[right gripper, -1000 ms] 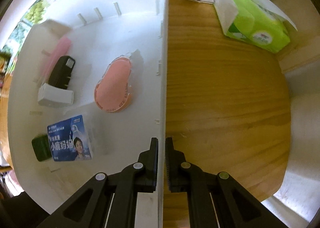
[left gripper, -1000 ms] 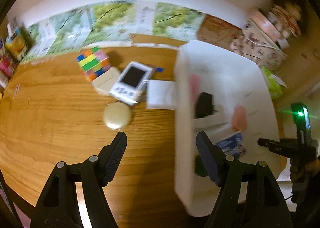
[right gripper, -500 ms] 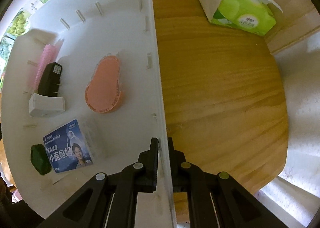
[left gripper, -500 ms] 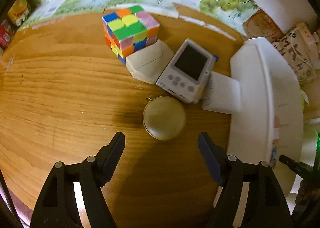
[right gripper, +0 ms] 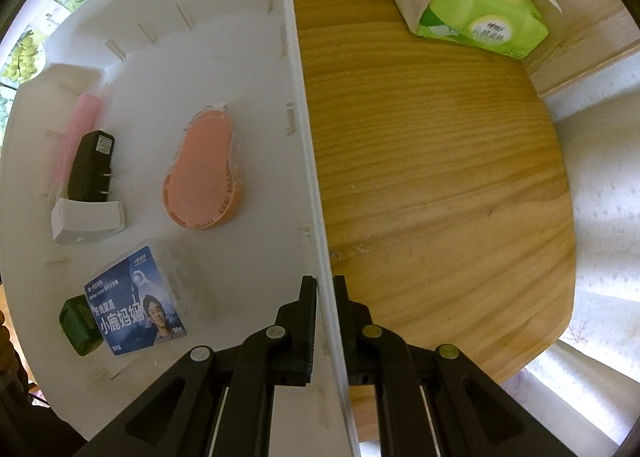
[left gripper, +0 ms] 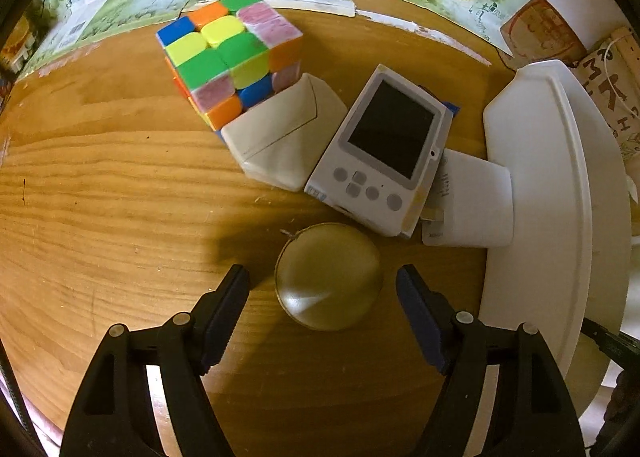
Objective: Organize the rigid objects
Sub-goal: 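Move the left tool to the round beige disc and grasp it, then carry the round disc into the tray with the left tool, release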
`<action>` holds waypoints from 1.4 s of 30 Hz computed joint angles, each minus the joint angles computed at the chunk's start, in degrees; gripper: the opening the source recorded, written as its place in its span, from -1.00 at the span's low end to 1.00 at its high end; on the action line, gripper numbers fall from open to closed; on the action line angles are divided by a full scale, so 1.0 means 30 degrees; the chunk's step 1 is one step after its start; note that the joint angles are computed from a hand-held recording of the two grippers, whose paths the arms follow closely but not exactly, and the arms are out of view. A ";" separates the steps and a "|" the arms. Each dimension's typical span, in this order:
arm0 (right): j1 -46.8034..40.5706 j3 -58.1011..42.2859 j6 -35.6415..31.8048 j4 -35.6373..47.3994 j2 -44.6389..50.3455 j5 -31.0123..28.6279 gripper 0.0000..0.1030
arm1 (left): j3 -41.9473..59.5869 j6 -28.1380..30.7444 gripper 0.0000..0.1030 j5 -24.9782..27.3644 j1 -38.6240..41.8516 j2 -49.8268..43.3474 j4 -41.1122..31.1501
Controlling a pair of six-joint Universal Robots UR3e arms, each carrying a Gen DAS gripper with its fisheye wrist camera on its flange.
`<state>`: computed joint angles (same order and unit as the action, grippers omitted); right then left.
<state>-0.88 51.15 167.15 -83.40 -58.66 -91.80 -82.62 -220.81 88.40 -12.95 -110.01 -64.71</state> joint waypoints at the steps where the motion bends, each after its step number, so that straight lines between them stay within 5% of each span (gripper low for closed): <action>1: 0.0041 -0.0255 0.0053 0.0159 0.0125 -0.0020 -0.85 | 0.0254 0.0025 0.50 0.0048 -0.0053 -0.0161 -0.0192; 10: 0.0214 -0.0315 0.0185 0.0252 0.0135 -0.0084 -0.85 | 0.2215 0.0051 0.16 0.0427 -0.0468 -0.1128 -0.1819; 26: 0.0431 -0.1549 -0.0815 0.0535 0.0722 0.0396 -0.85 | 0.2016 -0.1365 0.15 0.0689 -0.1171 0.0386 -0.2629; 42: 0.0155 0.0517 -0.3891 -0.0353 -0.1109 0.1577 -0.85 | 1.0969 -0.3296 0.15 0.4655 -0.5704 -0.2208 -0.6867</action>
<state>-0.42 52.70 155.47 -84.46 -61.99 -87.07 -49.71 -230.70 102.37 -30.06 -116.64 -85.31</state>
